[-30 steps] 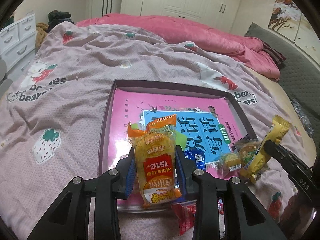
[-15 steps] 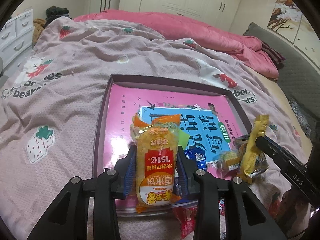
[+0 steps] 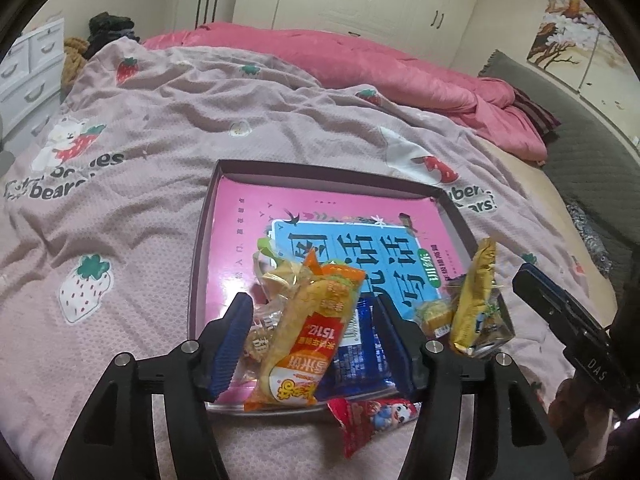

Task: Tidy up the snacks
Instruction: 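Lower the orange packet into the tray with the left tool while the right tool lowers the yellow snack, then open the left tool to drop the orange packet while the right tool releases the yellow snack, then grasp the red candy packet with the left tool while the right tool grasps the brown wrapped chocolate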

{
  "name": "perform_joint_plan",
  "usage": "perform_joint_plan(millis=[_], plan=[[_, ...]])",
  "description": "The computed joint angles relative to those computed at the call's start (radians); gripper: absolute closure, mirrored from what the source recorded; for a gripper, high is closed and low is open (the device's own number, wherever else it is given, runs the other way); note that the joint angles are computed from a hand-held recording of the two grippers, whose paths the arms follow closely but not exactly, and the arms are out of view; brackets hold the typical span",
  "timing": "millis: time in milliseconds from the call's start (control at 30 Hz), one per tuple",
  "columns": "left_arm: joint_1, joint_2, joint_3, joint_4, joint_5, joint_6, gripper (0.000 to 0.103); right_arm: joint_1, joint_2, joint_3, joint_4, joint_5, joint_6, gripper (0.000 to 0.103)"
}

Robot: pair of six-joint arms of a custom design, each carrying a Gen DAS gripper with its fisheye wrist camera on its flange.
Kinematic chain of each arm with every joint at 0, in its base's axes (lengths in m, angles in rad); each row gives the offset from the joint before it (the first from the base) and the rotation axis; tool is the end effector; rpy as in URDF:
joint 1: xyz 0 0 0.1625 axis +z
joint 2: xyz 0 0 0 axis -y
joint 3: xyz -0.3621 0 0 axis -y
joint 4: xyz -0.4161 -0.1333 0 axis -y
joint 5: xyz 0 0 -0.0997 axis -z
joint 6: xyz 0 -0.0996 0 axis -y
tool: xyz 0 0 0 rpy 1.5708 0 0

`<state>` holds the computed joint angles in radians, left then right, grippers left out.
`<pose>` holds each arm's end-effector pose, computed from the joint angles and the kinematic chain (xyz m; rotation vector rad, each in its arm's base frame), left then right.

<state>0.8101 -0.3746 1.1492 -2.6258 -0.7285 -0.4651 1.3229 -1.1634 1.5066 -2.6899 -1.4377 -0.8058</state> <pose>-0.3657 -0.6853 -0.0322 0.2076 2.4467 -0.9144 -0.0237 -0.6909 0.3543 0.8062 -2.5503 1.0341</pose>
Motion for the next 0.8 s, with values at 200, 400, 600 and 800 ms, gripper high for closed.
perform_joint_plan(millis=[200,400,600,800], plan=[[-0.013,-0.015,0.018,-0.007,-0.004,0.008,0.033,0.006,-0.032,0.042,-0.012,-0.003,-0.039,0.051],[-0.026,-0.034,0.044,-0.017,0.006,0.012,0.031,0.009,-0.049,0.064,-0.017,-0.009,-0.055,0.050],[-0.041,-0.062,0.080,-0.028,0.007,0.015,0.028,0.007,-0.090,0.103,0.012,-0.011,-0.057,0.050],[-0.050,-0.105,0.134,-0.001,-0.041,0.000,0.028,0.013,-0.148,0.159,0.102,-0.035,-0.070,0.050]])
